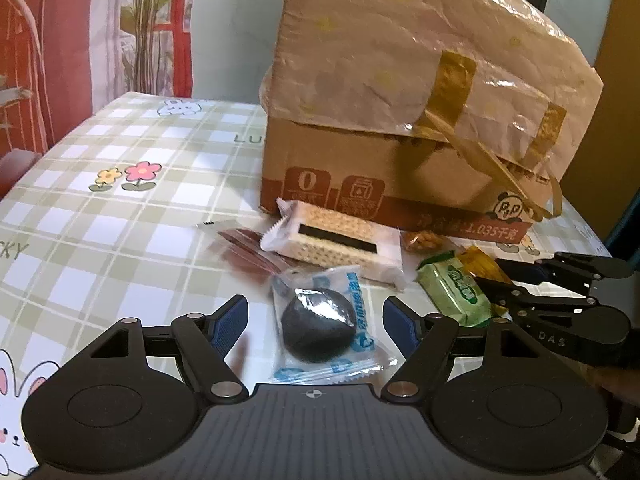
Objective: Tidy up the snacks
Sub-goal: 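Grasp the yellow wrapped cake with right tool while left tool grasps black-ball packet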
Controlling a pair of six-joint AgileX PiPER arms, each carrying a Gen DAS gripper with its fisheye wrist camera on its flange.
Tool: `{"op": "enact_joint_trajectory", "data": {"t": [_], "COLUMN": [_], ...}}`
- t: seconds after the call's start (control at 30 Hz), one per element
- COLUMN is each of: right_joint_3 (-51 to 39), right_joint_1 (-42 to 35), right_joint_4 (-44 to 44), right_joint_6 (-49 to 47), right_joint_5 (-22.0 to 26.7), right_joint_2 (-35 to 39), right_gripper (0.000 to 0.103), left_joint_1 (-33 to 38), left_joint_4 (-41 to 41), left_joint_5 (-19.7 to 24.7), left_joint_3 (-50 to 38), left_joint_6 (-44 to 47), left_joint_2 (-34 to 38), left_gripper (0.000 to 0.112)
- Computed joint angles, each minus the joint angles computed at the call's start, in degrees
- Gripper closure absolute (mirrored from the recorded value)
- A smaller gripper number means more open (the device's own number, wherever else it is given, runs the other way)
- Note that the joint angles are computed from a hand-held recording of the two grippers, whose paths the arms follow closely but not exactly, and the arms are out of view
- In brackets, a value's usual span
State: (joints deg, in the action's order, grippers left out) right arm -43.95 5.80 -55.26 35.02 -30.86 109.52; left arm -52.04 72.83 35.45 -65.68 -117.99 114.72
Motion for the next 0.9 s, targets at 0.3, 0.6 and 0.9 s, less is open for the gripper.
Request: {"op": "enact_joint_trajectory", "data": {"t": [0.3,0.6,0.9], "right_joint_3": [1.6,1.1,0.8], "right_joint_1": [1.7,1.0,1.1], "right_joint_4": [6.3,4.0,2.9], "right_joint_6": [-9.6,-7.1,-4.9], "right_joint_5": [-1.0,-1.3,-0.7], "right_joint_2": [-0.2,0.1,-0.1], "right_gripper": [0.066,0.066,0.066], "left_joint_1": [0.1,0.9,0.3], "left_joint_4": [-2.4,-2.8,-1.3], "left_joint_5": [1.6,-0.9,-3.3], "left_joint_3": [-3.5,-3.4,-1.4], "left_joint_6": [4.0,4.6,2.5], "left_joint_2": [2.9,3.5,1.6], "left_gripper": [0.036,0.062,0.063]}}
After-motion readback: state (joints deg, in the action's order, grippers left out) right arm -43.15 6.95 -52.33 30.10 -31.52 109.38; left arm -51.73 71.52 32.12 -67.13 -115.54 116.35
